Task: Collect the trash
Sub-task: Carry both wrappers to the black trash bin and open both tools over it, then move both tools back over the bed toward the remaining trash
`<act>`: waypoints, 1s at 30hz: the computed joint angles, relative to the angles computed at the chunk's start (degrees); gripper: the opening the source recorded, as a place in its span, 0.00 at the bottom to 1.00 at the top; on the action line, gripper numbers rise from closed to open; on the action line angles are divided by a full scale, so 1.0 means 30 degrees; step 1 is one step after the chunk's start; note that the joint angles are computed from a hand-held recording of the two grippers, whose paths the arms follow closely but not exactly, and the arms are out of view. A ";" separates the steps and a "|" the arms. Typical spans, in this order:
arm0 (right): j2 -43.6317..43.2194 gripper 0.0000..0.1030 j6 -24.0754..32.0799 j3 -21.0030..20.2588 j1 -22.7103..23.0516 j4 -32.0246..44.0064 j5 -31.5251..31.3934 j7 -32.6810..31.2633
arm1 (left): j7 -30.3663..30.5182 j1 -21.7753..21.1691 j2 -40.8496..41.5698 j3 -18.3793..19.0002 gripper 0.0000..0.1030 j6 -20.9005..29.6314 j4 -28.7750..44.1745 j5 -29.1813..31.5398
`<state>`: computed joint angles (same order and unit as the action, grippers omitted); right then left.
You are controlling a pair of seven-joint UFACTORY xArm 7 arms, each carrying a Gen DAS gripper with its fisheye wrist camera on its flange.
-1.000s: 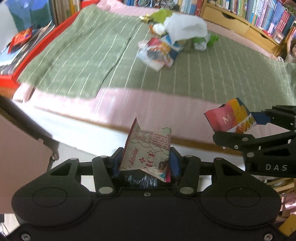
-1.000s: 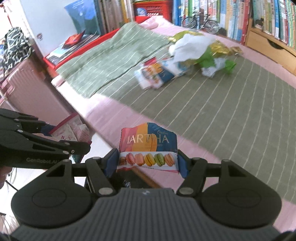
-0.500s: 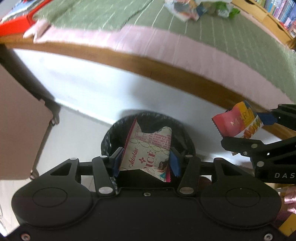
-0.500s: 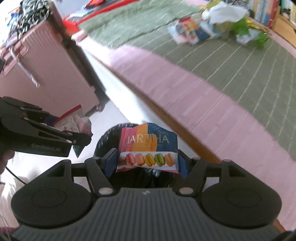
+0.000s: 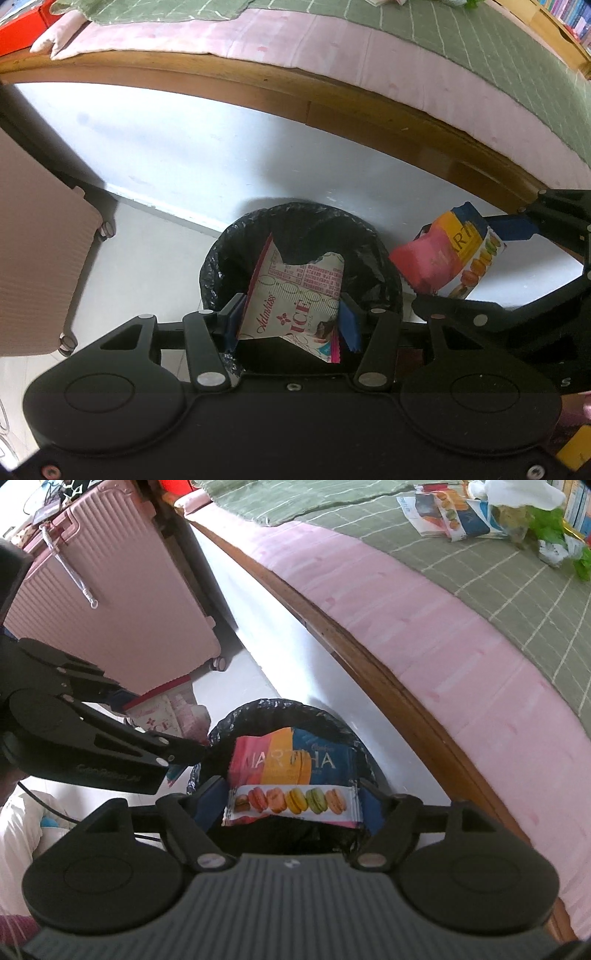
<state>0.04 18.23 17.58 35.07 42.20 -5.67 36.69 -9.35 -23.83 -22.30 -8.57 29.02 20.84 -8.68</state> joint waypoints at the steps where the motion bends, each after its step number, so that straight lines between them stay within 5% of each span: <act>1: 0.0008 0.83 0.0000 -0.0008 -0.0003 0.0002 -0.0026 -0.0041 | 0.0022 -0.0001 0.0049 -0.0025 0.49 0.0022 0.0065 0.0059; 12: -0.0060 0.93 -0.0241 -0.0096 -0.0184 -0.0195 -0.1388 0.0783 | 0.0019 0.0048 0.0383 -0.0188 0.72 -0.0323 0.0269 0.0639; 30: -0.3525 0.93 0.0449 0.0521 -0.1402 -0.1209 -0.3205 0.3573 | -0.1068 0.0311 -0.0519 -0.0635 0.72 -0.1219 0.1500 0.1843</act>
<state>-10.53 19.58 19.14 30.86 38.57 -15.29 47.41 -12.55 -22.90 -23.86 -10.48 25.36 25.34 -3.15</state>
